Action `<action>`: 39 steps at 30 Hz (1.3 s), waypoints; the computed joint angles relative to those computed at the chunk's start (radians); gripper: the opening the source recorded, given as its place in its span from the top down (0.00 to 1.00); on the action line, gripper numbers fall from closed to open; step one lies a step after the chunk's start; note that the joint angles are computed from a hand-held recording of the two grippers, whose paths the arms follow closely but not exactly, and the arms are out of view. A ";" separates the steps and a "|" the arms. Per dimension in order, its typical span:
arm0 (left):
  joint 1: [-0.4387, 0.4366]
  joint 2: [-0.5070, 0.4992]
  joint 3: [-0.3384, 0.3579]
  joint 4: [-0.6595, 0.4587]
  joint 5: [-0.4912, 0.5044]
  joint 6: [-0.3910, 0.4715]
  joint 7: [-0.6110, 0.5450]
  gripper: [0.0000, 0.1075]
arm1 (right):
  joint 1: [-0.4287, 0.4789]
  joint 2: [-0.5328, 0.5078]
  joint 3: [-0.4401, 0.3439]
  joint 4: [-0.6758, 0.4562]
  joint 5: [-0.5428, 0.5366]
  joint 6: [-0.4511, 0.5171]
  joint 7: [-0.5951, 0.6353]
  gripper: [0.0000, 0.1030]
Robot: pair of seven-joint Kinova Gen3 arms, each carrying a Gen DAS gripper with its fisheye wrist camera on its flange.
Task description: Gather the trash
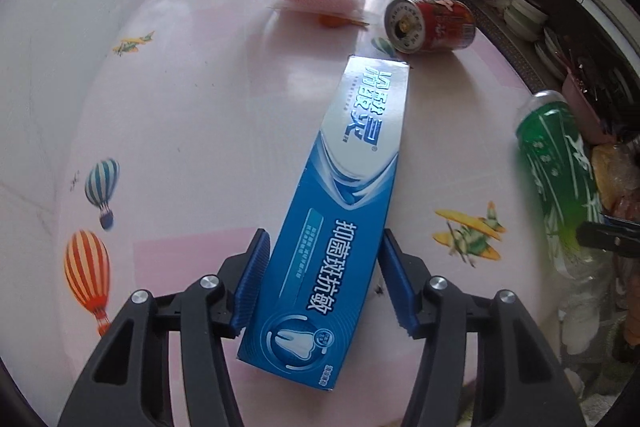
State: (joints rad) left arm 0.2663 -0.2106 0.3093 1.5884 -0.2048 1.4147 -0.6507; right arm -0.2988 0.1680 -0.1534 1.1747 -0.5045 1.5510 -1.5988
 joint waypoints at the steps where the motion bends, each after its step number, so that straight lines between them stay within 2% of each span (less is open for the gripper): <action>1: 0.004 -0.007 0.009 0.001 0.014 -0.002 0.025 0.50 | 0.001 -0.001 0.001 0.000 0.001 -0.001 -0.002 0.43; 5: 0.018 -0.029 0.030 0.003 0.088 -0.012 0.103 0.49 | 0.003 -0.014 0.006 0.002 0.013 -0.003 -0.014 0.43; 8: 0.022 -0.052 0.038 0.011 0.123 -0.041 0.141 0.41 | 0.019 -0.009 0.014 -0.004 0.006 0.006 -0.012 0.43; 10: 0.018 -0.049 0.066 -0.009 0.097 -0.033 0.158 0.38 | 0.020 -0.005 0.014 -0.011 0.009 0.007 -0.018 0.43; 13: 0.027 -0.004 0.116 -0.062 0.002 0.014 0.146 0.35 | 0.018 0.000 0.014 -0.012 0.013 -0.001 -0.035 0.41; 15: 0.050 0.047 0.141 -0.092 -0.072 0.045 0.135 0.35 | 0.014 0.003 0.013 -0.015 0.021 -0.008 -0.050 0.34; 20: 0.112 0.149 0.112 -0.101 -0.153 0.077 0.100 0.35 | 0.017 0.014 0.012 -0.015 0.026 -0.013 -0.050 0.32; 22: 0.131 0.164 0.087 -0.089 -0.160 0.068 0.111 0.38 | 0.018 0.015 0.011 -0.009 0.026 -0.011 -0.056 0.37; 24: 0.149 0.167 0.057 -0.079 -0.144 0.057 0.120 0.45 | 0.030 0.015 0.014 -0.004 0.016 0.001 -0.047 0.43; 30: 0.215 0.182 0.021 -0.078 -0.181 0.066 0.163 0.54 | 0.036 0.016 0.014 -0.009 0.013 0.015 -0.035 0.42; 39: 0.276 0.207 0.013 -0.102 -0.226 0.111 0.211 0.55 | 0.034 0.017 0.013 -0.022 0.015 0.041 -0.033 0.38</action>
State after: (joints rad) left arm 0.5420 -0.0033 0.3223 1.4868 -0.4311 1.5254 -0.4394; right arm -0.2651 0.1848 -0.1404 1.1531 -0.4897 1.5918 -1.6321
